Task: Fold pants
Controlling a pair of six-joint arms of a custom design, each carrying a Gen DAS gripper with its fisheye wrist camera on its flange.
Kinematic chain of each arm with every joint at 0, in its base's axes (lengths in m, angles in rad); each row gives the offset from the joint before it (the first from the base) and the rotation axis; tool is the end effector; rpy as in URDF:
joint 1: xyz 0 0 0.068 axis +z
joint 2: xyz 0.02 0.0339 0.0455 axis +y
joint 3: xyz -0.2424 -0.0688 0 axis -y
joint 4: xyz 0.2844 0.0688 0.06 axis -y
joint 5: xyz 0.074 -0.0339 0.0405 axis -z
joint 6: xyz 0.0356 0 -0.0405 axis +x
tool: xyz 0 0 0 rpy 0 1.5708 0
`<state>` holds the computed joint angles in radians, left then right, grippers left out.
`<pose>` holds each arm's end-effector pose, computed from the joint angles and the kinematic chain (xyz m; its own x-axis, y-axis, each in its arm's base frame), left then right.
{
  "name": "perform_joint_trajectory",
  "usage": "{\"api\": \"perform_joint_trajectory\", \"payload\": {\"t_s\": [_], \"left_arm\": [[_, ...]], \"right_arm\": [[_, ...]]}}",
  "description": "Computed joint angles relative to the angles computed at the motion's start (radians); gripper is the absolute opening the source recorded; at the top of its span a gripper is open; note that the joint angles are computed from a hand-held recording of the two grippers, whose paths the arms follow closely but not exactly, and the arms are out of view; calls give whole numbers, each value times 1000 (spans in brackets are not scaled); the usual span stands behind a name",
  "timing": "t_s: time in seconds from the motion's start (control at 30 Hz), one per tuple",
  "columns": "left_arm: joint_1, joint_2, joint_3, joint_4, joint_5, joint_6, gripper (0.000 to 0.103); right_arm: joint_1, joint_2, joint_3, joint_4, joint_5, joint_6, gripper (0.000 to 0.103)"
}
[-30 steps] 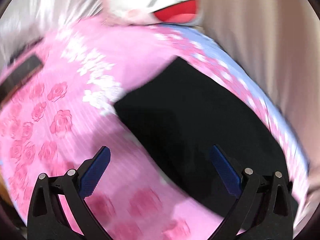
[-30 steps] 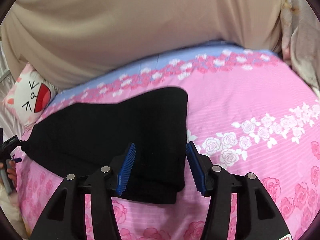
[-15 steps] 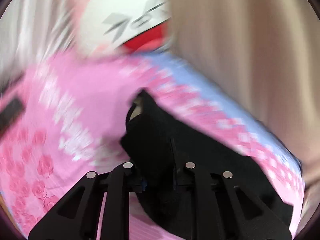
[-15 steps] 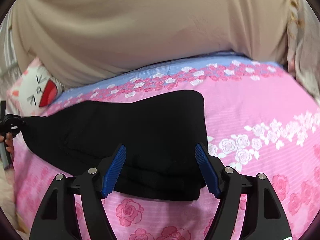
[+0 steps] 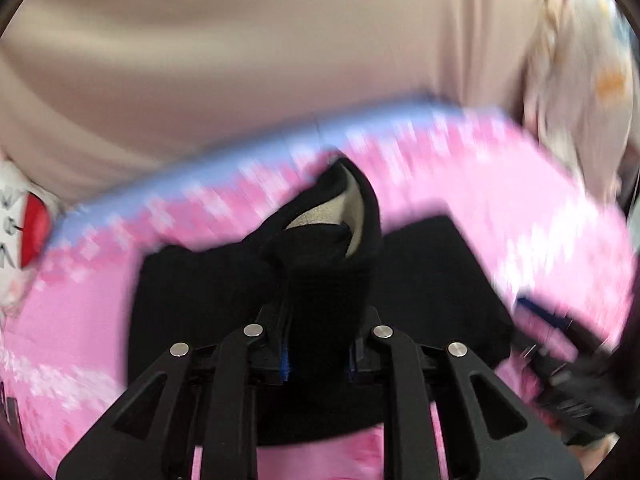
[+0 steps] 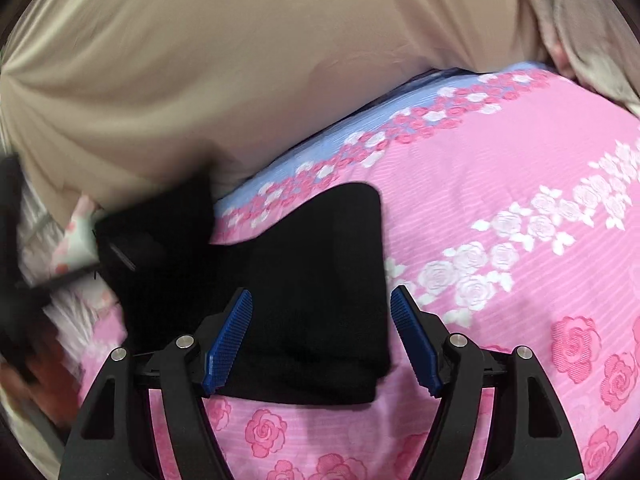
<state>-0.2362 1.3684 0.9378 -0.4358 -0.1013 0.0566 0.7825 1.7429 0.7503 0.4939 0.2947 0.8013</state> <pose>0.3174 -0.0727 0.2034 -0.7301 0.2336 -0.6422 0.2108 0.9709 0.1136 0.2641 0.2480 0.0953 -0.5906 0.3819 -0.7108 -0.0999 0.8395 0.5341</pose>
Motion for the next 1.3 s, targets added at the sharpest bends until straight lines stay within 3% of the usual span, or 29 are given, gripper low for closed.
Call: {"api": "perform_joint_trajectory", "payload": {"t_s": [0.07,0.17,0.27,0.37,0.5,0.6,0.67,0.7,0.73,0.77,0.8,0.97,1.03,1.1,1.17,1.23,1.3], "left_arm": [[-30,44,-11,-3,-22,-22,32],[-26,-82,-102,15,-8,-7,97],[19,-330,-206,-18,54,29,98],[91,-437,-226,-41,22,56,98],[254,-466,-261,-40,1,79,98],[389,-436,-280,-10,10,85,98],[482,-418,-295,9,46,94,98],[507,-395,-293,25,55,97,98],[541,-384,-296,34,67,102,98],[567,-371,-294,41,78,107,98],[593,-368,-298,46,92,119,98],[656,-359,-288,68,140,130,98],[658,-360,-292,75,157,127,98],[643,-344,-293,80,161,124,98],[606,-302,-290,90,155,115,98],[578,-262,-280,90,166,102,98],[560,-217,-256,82,184,84,98]], "right_arm": [[-13,-21,-47,54,-5,26,71],[-41,-24,-80,109,-46,63,72],[-47,-28,-70,96,-70,55,72],[-33,-43,-24,15,-101,-7,72],[-16,16,155,-159,-221,-50,82],[-20,147,331,-268,-333,-27,82],[-15,240,450,-347,-352,-21,79],[-10,267,475,-346,-350,-22,53],[0,300,517,-362,-335,-36,35],[11,325,565,-409,-307,-48,20],[15,326,570,-400,-310,-54,16],[43,117,434,-330,-198,-103,15],[58,32,374,-379,-64,-132,15],[40,45,376,-464,-18,-121,19],[-9,138,400,-530,-79,-59,26],[-28,158,342,-423,-137,-22,28],[-25,103,294,-403,-133,7,38]]}}
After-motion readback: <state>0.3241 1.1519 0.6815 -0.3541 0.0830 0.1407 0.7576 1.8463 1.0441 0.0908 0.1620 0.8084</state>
